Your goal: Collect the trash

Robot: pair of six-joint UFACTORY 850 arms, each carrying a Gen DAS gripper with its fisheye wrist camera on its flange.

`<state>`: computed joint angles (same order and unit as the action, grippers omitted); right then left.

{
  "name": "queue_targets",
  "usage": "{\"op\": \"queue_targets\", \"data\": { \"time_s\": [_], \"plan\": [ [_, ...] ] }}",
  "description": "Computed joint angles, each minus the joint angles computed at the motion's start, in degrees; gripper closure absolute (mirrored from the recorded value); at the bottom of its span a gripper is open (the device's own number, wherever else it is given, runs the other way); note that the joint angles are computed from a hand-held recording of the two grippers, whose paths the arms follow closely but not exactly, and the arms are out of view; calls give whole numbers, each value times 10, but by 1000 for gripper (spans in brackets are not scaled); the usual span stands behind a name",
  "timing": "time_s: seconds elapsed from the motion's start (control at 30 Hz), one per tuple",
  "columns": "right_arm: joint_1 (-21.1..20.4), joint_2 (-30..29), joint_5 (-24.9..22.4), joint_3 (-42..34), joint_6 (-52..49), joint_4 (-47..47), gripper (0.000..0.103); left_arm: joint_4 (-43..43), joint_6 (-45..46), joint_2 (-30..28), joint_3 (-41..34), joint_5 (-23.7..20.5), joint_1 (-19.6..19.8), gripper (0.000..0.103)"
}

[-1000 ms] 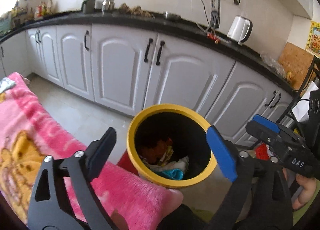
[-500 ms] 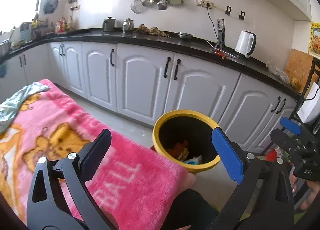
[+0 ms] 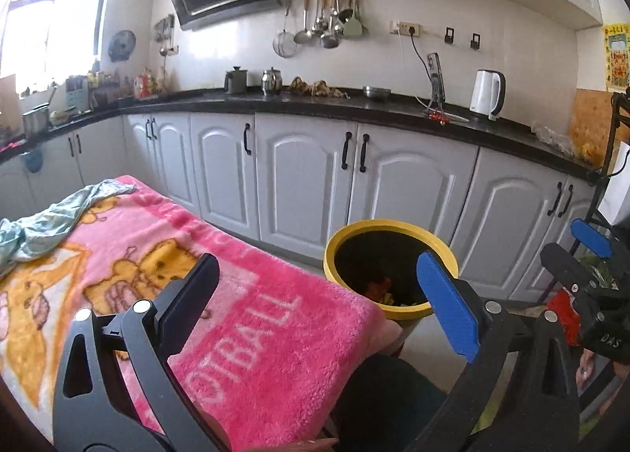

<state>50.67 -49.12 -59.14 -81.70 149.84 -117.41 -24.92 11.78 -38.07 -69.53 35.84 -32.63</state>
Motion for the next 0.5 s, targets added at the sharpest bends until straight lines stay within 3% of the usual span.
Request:
{"op": "queue_targets", "data": {
  "time_s": [0.23, 0.5],
  "plan": [
    [16, -12, -78, 10, 40, -6, 6, -14, -17, 6, 41, 80, -13, 11],
    [12, -19, -69, 5, 59, -18, 6, 0, -46, 5, 48, 96, -8, 11]
  ]
}}
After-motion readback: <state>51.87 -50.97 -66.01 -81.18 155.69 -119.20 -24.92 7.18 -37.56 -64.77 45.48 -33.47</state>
